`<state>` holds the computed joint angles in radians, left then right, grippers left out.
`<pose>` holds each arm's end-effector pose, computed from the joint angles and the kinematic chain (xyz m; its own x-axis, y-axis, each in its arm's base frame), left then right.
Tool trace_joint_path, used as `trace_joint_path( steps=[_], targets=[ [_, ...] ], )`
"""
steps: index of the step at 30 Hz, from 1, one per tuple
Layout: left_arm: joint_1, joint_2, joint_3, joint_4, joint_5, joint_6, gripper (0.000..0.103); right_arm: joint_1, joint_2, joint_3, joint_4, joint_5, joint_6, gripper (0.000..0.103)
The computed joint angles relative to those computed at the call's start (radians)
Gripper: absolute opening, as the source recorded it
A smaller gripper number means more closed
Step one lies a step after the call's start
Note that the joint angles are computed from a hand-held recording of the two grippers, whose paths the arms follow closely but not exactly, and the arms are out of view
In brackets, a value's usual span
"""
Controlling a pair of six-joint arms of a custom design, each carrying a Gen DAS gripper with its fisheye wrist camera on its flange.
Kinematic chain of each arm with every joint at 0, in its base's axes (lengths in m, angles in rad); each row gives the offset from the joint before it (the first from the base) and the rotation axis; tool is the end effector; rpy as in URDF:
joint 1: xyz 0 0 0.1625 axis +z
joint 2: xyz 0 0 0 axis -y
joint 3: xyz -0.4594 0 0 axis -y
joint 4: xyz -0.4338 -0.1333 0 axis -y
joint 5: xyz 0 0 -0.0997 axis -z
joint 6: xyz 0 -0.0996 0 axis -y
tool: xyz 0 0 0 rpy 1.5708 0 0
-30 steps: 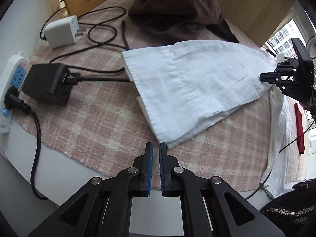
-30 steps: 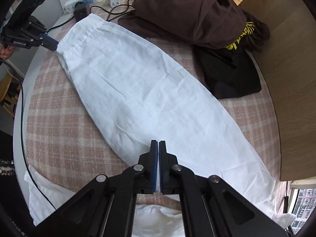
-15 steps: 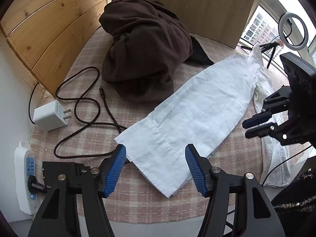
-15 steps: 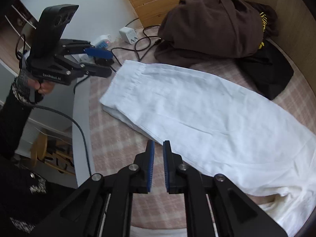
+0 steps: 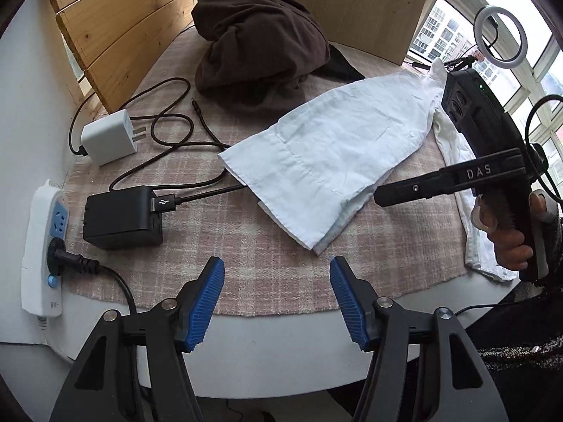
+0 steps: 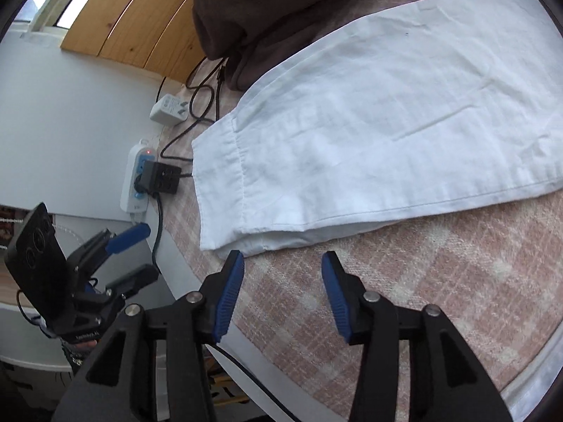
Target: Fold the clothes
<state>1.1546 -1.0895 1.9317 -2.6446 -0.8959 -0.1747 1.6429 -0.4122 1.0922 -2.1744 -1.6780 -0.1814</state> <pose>-0.0704 -0.6428 0.1932 -0.8287 0.0269 -0.5590 0.2533 0.9087 -0.3317 0.1836 -0.8390 -0.0326 -0.9619 -0.2579 0.0912 -0.2495 0.9638 0.0943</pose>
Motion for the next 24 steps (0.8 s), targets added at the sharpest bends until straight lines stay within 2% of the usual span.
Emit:
trace_joint_path(
  steps=[1, 6, 8, 11, 12, 13, 14, 15, 17, 20, 24],
  targets=[
    [0.002, 0.0, -0.001, -0.004, -0.009, 0.01, 0.059, -0.001, 0.0, 0.0, -0.005, 0.01, 0.03, 0.046],
    [0.014, 0.006, -0.016, -0.024, -0.03, 0.065, 0.059, 0.024, 0.047, -0.039, -0.061, -0.043, 0.185, 0.049],
    [0.021, 0.011, -0.024, -0.032, -0.039, 0.086, 0.059, 0.037, 0.06, -0.045, -0.092, -0.071, 0.206, 0.051],
    [0.036, 0.019, -0.043, -0.04, -0.069, 0.111, 0.059, 0.051, 0.064, -0.024, -0.152, -0.111, 0.185, 0.053],
    [0.041, 0.021, -0.05, -0.04, -0.079, 0.114, 0.059, 0.055, 0.064, -0.019, -0.168, -0.121, 0.178, 0.05],
    [0.045, 0.023, -0.057, -0.038, -0.091, 0.113, 0.059, 0.052, 0.063, -0.017, -0.166, -0.116, 0.171, 0.023],
    [0.049, 0.022, -0.059, -0.041, -0.107, 0.11, 0.059, 0.046, 0.062, -0.017, -0.16, -0.104, 0.171, 0.008],
    [0.054, 0.021, -0.059, -0.047, -0.126, 0.1, 0.059, 0.03, 0.057, -0.019, -0.144, -0.06, 0.201, 0.005],
    [0.063, 0.021, -0.056, -0.061, -0.164, 0.074, 0.059, 0.002, 0.034, 0.005, -0.146, 0.021, 0.246, 0.003],
    [0.068, 0.032, -0.055, -0.072, -0.202, 0.039, 0.059, 0.0, -0.008, 0.043, -0.139, -0.011, 0.209, 0.003],
    [0.075, 0.078, -0.086, -0.054, -0.204, 0.015, 0.06, -0.008, -0.048, 0.078, -0.134, -0.04, 0.197, 0.003]
  ],
)
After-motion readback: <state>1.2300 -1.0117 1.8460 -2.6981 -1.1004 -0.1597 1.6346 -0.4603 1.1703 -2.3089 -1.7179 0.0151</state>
